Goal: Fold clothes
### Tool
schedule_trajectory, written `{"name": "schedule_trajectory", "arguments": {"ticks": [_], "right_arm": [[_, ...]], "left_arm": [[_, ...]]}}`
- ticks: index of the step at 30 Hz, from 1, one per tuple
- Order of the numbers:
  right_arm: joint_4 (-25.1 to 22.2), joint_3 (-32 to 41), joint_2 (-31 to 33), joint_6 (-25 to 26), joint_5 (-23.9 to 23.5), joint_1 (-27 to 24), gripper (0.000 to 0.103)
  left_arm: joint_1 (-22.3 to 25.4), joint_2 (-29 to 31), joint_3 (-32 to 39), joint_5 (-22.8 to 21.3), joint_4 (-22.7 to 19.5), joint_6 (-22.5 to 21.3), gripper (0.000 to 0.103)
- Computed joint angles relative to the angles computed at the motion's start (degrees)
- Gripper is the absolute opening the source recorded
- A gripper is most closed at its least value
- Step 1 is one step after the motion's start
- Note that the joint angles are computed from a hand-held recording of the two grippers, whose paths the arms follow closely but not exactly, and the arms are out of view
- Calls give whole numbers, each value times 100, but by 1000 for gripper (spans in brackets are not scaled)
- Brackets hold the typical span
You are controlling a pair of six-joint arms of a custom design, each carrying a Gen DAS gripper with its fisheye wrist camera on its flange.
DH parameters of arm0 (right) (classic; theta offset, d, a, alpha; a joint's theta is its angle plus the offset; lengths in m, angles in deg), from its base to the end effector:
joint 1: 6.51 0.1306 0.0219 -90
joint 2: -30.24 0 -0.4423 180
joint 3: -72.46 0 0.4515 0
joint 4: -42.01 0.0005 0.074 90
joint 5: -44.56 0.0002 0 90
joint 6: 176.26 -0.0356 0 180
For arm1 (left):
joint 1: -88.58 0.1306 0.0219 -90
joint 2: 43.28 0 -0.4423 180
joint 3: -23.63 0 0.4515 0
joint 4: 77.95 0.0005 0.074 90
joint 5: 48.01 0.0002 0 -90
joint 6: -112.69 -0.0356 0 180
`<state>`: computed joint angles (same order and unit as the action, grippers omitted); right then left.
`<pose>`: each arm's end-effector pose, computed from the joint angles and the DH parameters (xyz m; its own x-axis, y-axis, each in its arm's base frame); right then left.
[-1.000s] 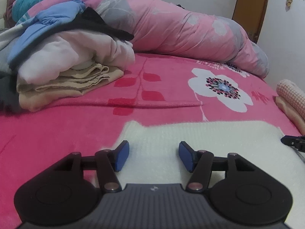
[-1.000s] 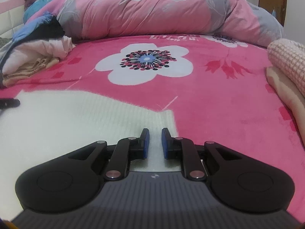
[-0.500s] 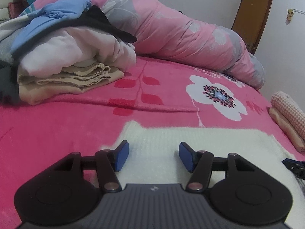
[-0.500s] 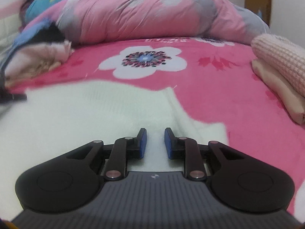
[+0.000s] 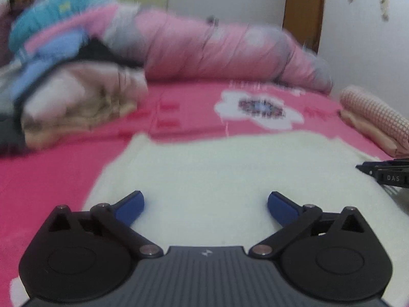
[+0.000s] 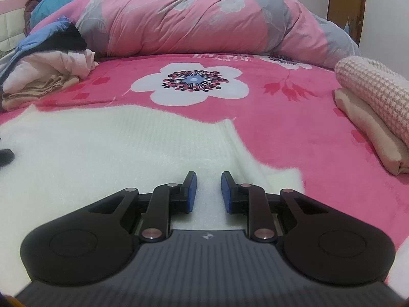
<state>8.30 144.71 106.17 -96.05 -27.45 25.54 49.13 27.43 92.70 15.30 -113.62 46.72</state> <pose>0.3880 0.2293 0.4650 -0.5576 -0.1583 -0.8148 -0.2049 0.9775 -0.0497 0.3273 -0.2493 0.4709 -0.5463 -0.0216 -0.8373 0.0760 0.9943 -0.0752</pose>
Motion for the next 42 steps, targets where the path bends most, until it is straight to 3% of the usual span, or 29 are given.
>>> {"name": "schedule_trajectory", "arguments": {"ticks": [14,20,24,31,33,35,37,38,40,42], "right_arm": [[87,-38,-23,75,157,57,26],[293,-173,-142,-116,46,9,40],[279,-164,-135,-210,15,-5,41],[27,-3,-122,-11,523,208,43],[256,-121,-395,196,617,393,43],[414,-280,-666,573,706,634,46],[255,-402,-778,722,778,729,50],[-13,-432,-733,672,703,689,51],[186,-730,-847,569,276,483,52],[-112,-483,-754,305,126,387,51]], "left_arm": [[-165,-100,-172,-403,211,100,103],[-287,-152,-236,-669,265,225,103],[-353,-101,-191,-829,198,188,103],[-435,-28,-115,-1037,68,216,103],[-438,-18,-97,-1045,27,241,103],[-446,72,59,-1087,-277,435,103],[-490,195,295,-1181,-775,777,103],[-528,259,411,-1238,-1023,969,103],[-608,380,612,-1328,-1460,1242,103],[-656,464,774,-1331,-1811,1449,103]]}}
